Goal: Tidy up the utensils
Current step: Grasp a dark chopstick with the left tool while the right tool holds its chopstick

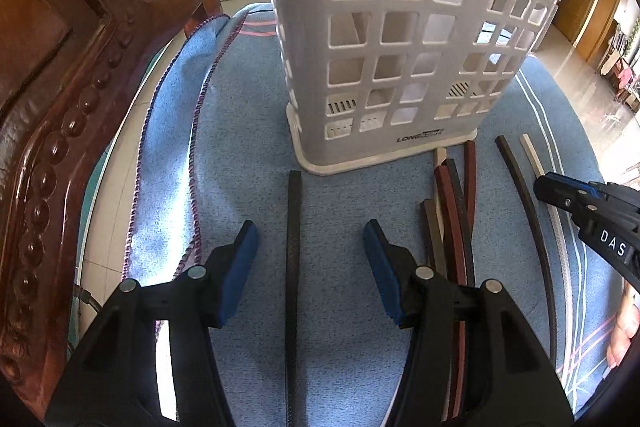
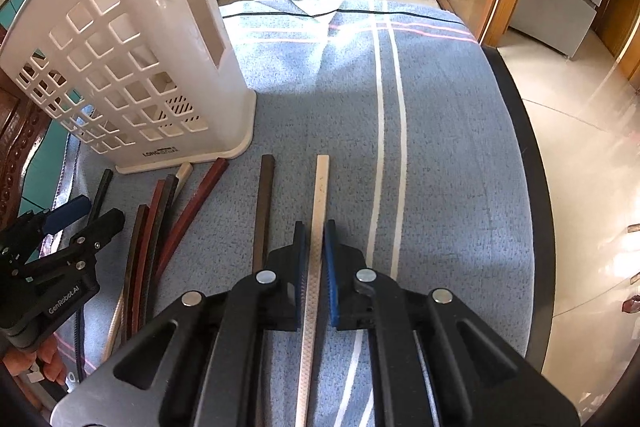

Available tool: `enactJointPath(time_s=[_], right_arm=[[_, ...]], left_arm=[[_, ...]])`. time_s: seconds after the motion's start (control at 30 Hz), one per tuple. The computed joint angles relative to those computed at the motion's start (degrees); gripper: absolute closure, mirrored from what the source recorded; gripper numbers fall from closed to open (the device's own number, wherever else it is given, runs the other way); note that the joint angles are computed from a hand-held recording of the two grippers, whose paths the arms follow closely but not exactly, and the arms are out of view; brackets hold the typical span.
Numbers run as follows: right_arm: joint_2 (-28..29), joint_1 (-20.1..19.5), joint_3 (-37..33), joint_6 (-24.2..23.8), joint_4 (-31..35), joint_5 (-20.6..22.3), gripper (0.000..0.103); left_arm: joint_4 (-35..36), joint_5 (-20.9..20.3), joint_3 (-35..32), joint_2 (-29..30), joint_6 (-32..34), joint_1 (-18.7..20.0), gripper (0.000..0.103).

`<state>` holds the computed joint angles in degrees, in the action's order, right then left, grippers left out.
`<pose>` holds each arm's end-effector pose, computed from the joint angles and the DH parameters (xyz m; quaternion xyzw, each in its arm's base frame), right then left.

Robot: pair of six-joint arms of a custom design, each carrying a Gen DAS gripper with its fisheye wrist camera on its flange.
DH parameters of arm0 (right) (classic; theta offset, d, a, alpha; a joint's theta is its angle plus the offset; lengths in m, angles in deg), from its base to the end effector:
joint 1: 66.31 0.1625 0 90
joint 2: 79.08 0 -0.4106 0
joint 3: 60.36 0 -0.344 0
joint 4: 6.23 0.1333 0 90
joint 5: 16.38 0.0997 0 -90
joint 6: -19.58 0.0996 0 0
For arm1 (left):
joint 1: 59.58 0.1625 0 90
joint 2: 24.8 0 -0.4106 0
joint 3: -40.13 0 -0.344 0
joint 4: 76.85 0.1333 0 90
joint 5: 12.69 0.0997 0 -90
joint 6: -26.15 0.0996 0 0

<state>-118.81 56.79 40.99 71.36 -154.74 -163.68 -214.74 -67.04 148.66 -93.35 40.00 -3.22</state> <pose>0.3560 -0.4554 0.0631 -0.1295 -0.8677 0.3059 0.3698 -0.1308 -0.5419 0.2572 0.3631 0.8778 -0.1172 0.2896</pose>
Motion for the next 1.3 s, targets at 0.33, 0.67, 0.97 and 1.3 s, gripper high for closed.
enactJointPath(time_s=[0.33, 0.67, 0.97, 1.3], right_arm=[[1.54, -0.05, -2.19, 0.85, 2.56, -1.26, 0.092], [3.39, 0.28, -4.25, 0.67, 4.38, -2.48, 0.085], [2.21, 0.41, -3.67, 3.77, 6.92, -2.81, 0.086], [3.92, 1.75, -5.25, 2.84, 7.46, -5.33, 0.097]], left_arm=[[0.09, -0.12, 1.29, -0.82, 0.24, -0.95, 0.054], [-0.41, -0.07, 2.19, -1.12, 0.31, -1.42, 0.059], [-1.82, 0.86, 4.45, -1.65, 0.59, -3.09, 0.064], [-1.59, -0.48, 5.02, -2.15, 0.99, -3.40, 0.095]])
